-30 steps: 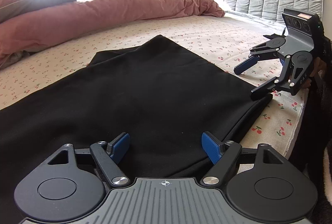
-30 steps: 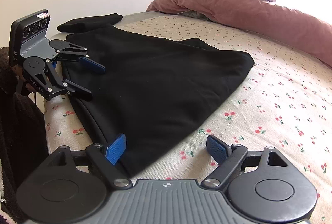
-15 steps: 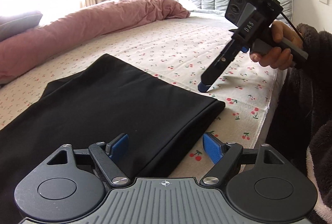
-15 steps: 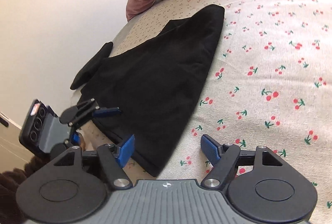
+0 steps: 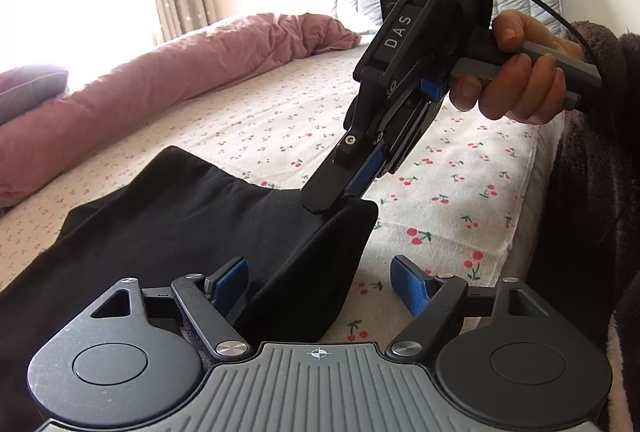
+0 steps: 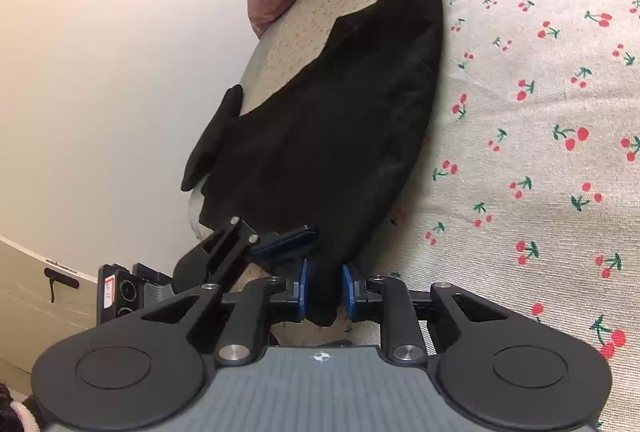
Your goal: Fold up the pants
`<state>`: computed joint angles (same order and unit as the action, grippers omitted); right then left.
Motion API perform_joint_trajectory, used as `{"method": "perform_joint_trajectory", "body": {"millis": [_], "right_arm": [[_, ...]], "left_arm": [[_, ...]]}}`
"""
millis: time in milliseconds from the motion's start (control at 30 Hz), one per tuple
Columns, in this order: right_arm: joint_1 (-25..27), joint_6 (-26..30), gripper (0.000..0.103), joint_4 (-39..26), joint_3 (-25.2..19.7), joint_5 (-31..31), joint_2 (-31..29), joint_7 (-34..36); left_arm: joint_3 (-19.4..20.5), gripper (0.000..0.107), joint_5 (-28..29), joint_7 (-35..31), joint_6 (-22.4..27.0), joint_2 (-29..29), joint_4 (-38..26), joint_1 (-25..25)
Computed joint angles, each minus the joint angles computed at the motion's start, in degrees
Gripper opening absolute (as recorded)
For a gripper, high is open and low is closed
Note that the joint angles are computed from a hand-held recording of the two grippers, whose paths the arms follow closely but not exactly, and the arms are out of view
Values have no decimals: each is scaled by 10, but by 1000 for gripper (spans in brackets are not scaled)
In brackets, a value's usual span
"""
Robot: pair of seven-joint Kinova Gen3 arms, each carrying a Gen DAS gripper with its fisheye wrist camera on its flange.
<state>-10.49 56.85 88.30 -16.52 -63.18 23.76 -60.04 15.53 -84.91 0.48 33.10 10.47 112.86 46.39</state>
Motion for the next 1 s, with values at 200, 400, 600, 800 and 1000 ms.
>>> {"method": "perform_joint_trajectory", "body": {"millis": [200, 400, 600, 800, 1000], "right_arm": [[8, -1, 28, -15, -2, -18, 1, 27], [-27, -44, 53, -36, 41, 42, 13, -80], [-16, -61, 35, -103, 2, 73, 76, -148], [-28, -113, 20, -154, -15, 113, 108, -176], [-29, -198, 3, -181, -50, 137, 145, -180]], "left_arm": [[-39, 46, 52, -7, 129, 57, -68, 71], [-27, 36, 67, 2, 128, 59, -71, 55], [-35, 32, 107, -14, 91, 46, -74, 36], [-44, 31, 115, 3, 71, 39, -68, 31], [-43, 31, 103, 27, 64, 37, -60, 31]]}}
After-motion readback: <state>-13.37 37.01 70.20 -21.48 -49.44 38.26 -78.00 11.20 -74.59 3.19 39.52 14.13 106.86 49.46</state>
